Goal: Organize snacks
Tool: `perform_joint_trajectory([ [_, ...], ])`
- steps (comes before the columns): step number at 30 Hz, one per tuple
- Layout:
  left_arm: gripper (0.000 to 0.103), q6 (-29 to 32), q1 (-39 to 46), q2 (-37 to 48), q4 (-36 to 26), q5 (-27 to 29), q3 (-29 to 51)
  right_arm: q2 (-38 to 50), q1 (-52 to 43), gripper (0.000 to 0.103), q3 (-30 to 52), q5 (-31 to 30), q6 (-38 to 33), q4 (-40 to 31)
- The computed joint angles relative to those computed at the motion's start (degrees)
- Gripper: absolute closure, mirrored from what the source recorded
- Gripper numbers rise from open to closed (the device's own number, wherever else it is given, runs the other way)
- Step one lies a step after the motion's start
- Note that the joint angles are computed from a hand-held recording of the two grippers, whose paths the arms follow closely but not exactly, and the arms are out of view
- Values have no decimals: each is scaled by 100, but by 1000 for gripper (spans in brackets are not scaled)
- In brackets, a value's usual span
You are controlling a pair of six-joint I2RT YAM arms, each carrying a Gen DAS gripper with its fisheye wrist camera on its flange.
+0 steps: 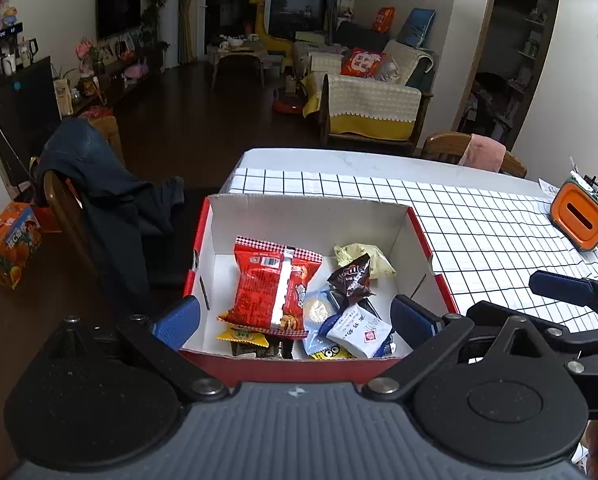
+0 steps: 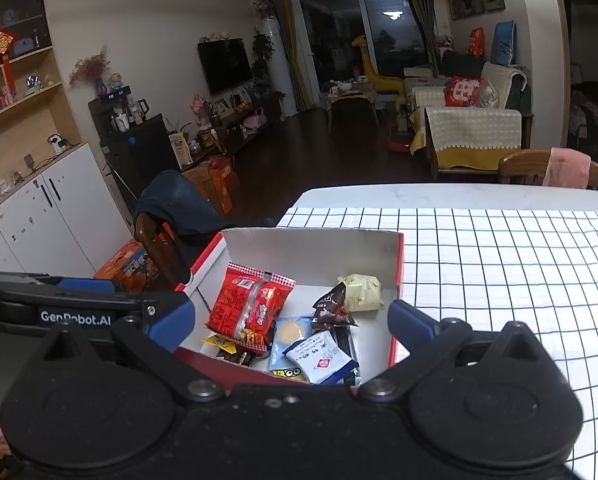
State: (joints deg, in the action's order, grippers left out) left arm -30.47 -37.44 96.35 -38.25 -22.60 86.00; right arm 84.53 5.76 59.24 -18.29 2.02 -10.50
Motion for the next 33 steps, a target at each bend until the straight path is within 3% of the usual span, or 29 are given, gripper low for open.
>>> perform_joint_trajectory([
  [33,1,-134,-165,-11,-105,-175,78,-15,-118,0,-199,138,446,353],
])
